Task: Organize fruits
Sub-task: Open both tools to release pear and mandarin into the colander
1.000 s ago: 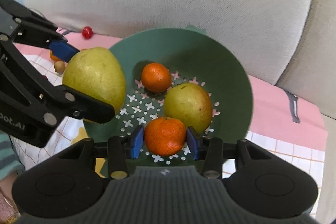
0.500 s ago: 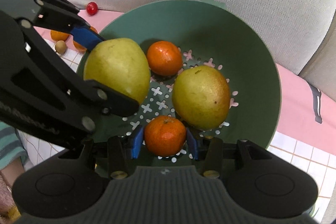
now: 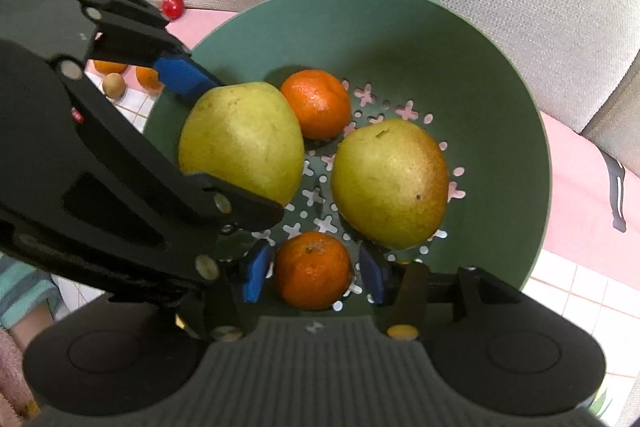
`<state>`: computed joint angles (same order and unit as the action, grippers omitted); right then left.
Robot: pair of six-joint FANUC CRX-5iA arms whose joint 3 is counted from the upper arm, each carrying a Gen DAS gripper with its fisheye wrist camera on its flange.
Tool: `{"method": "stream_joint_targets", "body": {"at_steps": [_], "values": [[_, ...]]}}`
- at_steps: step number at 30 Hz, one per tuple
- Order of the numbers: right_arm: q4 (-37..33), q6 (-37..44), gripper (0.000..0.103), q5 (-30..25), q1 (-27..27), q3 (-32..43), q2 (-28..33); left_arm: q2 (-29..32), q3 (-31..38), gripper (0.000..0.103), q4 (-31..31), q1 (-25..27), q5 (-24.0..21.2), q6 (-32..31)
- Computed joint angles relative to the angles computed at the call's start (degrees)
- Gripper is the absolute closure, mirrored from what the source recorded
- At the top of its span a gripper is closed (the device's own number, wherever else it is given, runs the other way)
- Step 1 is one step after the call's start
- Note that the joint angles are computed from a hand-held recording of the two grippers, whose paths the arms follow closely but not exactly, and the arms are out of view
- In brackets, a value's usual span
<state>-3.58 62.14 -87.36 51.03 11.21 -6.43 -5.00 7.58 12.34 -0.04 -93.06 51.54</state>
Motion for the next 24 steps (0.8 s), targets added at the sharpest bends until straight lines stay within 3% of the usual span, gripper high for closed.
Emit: {"method": "stream_joint_targets", "body": {"at_steps": [14,18,24], "values": [[4.21,0.07,0.046,-4.62,2.92,2.89,3.39,0.23,0.48,0.024,0.34,0.45,-2.13,-0.78],[9.03,-0.74,0.020,-5.82,4.90,3.16,3.85,-0.70,0.29,0.022,1.20,0.94,-1.48,-0.35],[10.53,-0.98,0.019,-7.36,5.88,4.83,4.27,-2.44,0.70,0.021,3.79,2.63,-1.01,-0.96]]}}
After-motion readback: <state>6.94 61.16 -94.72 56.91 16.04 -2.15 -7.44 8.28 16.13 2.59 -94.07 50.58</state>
